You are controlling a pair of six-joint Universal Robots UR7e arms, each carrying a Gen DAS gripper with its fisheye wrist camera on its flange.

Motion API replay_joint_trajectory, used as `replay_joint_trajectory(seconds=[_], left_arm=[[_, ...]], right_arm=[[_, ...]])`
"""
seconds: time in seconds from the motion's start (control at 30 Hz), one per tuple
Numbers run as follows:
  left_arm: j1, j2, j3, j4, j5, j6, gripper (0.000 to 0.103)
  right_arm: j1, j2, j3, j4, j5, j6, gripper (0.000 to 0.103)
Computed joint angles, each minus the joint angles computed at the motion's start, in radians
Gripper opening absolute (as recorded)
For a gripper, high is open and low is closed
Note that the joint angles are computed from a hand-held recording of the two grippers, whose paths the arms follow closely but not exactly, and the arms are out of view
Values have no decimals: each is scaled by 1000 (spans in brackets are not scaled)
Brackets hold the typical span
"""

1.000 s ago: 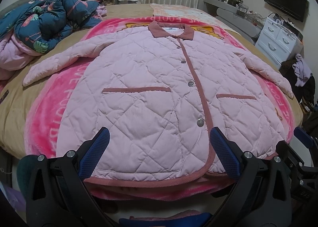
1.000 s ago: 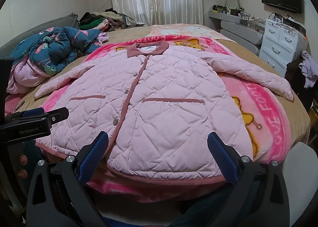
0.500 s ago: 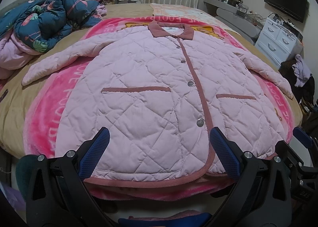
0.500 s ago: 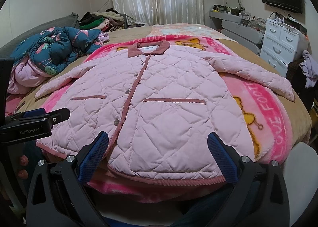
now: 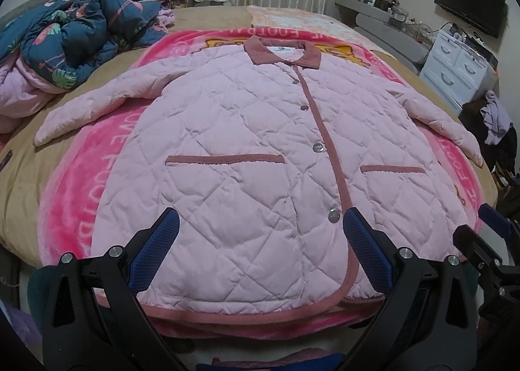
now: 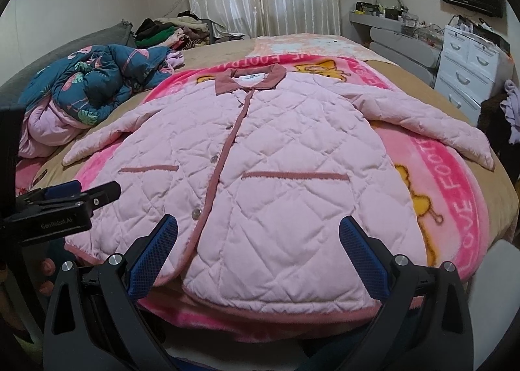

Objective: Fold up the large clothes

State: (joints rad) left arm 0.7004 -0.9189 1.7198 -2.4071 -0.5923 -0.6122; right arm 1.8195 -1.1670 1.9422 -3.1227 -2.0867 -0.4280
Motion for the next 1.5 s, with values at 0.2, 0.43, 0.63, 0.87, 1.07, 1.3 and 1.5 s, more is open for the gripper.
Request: replay_joint_trajectory(seconds=[0.2,0.43,0.63,0.87,1.07,1.3,1.5], left_arm=[[21,16,-47,-18,-4,36,95],[48,49,-134,-26,-3,73,95],[60,79,-214,-22,-6,110,95],[73,145,-346,-3,-6,185,95],[94,220,-499,71,-45,216,95],[110,308,-654,109,-61,253,95],[122,391,-801,153,-71,287,95]], right_arm=[[-4,30,-73,33,5,-3,99],[-8,66,-169,63,12,-6,99],[-4,103,-258,82,9,-26,99],[-4,146,-358,113,0,-40,99],[-14,188,-460,149,-11,-37,99],[-29,237,-579,167,-28,-31,99],[-50,276,-674,183,-45,-22,99]])
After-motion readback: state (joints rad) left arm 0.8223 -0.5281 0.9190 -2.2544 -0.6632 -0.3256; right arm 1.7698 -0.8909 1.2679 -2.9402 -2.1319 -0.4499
